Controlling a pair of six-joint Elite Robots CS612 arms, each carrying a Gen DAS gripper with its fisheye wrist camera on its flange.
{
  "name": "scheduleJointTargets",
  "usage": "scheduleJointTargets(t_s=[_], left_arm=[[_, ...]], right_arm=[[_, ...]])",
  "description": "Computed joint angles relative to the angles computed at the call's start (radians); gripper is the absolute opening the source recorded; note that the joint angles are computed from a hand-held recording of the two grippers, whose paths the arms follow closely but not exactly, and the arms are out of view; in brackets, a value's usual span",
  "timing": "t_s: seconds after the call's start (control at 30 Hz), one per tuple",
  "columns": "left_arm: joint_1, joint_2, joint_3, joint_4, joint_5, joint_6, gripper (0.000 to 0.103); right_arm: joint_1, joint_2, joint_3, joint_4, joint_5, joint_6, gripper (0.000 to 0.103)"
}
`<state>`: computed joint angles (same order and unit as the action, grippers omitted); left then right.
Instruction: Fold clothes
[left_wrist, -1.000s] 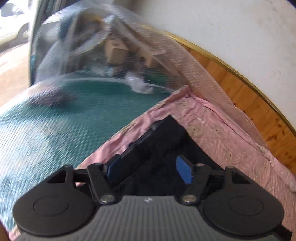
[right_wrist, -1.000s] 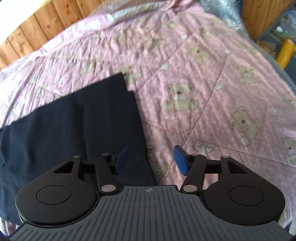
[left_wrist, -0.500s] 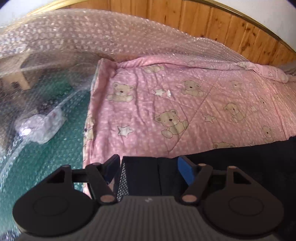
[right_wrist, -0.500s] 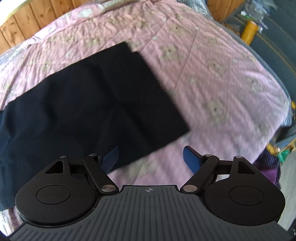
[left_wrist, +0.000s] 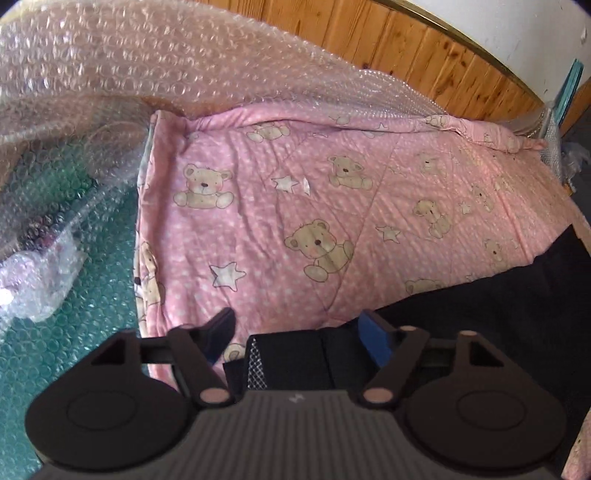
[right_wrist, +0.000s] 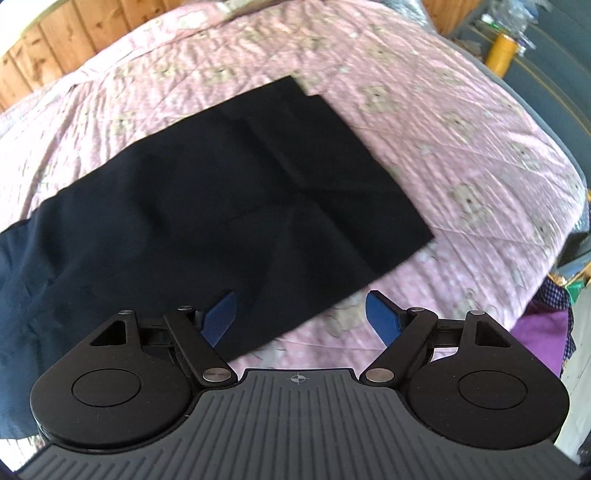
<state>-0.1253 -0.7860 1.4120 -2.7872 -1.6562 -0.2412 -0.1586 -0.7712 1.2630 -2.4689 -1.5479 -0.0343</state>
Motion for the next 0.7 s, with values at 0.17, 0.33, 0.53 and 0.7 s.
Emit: scheduleJointTargets(t_s=[0.17,0.33,0.53,0.7], left_arm=[[0.016,-0.001,0.016,0.009,-0.127,0.057,0.004],[0.017,-0.056,0.14,-0.196,-0.035,-0.081,0.0],[0.017,-0.062,0.165,-0.166,-0.012,-0.135,0.001],[-0.015,-0.074,0.174,-0.143,0.175,-0.186,0.001]], right_arm=[[0.023,0.013,-0.038,0.012,-0.007,-0.016,0.08],[0.038,0.022,-0.06,-0.028,-0.009,0.001,0.08],[0.064,0.087,-0.176,0.004,0.078,-0.174,0.08],[0.101,0.181,-0.356,0.104,0.206,-0.505,0.086]])
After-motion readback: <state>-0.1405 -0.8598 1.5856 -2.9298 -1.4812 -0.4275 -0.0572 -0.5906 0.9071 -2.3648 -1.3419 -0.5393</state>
